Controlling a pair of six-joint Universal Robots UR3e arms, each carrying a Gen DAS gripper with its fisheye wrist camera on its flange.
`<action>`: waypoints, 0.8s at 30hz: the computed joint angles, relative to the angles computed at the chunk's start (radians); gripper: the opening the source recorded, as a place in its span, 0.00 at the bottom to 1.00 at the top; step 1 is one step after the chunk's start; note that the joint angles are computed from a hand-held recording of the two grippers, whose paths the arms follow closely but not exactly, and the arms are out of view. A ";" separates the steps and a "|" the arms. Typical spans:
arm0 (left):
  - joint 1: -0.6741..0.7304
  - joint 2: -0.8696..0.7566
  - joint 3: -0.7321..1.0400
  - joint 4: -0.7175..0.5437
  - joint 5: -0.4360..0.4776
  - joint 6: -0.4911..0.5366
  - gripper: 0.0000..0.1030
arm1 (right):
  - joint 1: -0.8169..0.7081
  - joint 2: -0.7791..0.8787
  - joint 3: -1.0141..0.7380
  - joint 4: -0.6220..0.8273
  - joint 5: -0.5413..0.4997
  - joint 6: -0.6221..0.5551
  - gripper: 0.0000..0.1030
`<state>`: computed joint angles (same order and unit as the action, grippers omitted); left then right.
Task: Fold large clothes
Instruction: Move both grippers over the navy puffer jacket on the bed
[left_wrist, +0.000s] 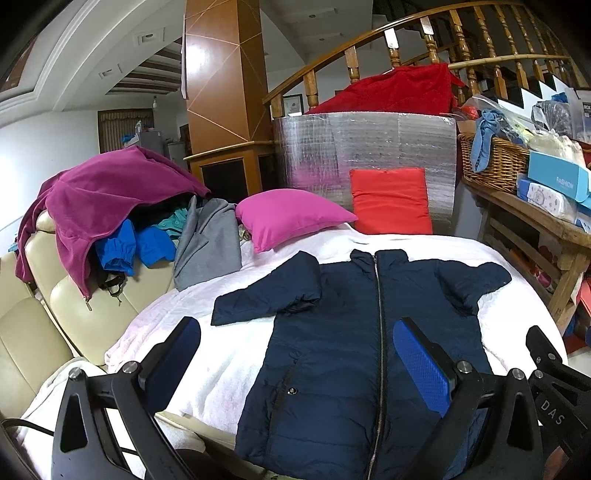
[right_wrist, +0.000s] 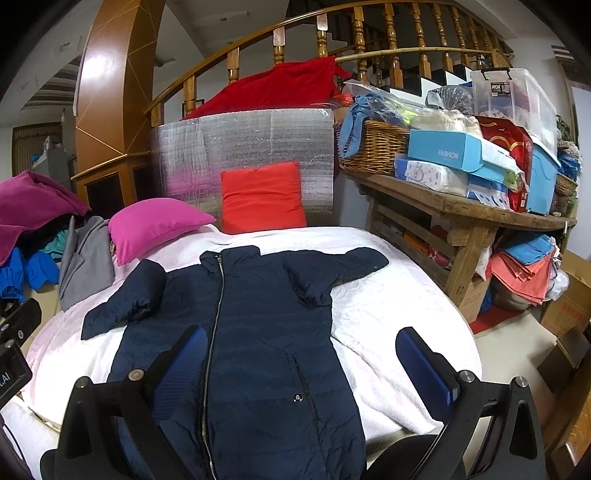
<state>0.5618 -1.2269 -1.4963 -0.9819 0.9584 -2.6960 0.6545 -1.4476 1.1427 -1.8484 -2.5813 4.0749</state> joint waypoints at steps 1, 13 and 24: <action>-0.002 0.000 0.000 0.001 0.002 0.000 1.00 | -0.001 0.000 0.000 0.000 0.000 0.000 1.00; -0.003 -0.004 -0.003 -0.001 0.004 0.003 1.00 | -0.004 -0.002 0.005 -0.006 0.009 -0.003 1.00; -0.044 -0.049 -0.003 0.035 0.045 -0.008 1.00 | -0.029 0.011 0.010 -0.032 0.040 -0.029 1.00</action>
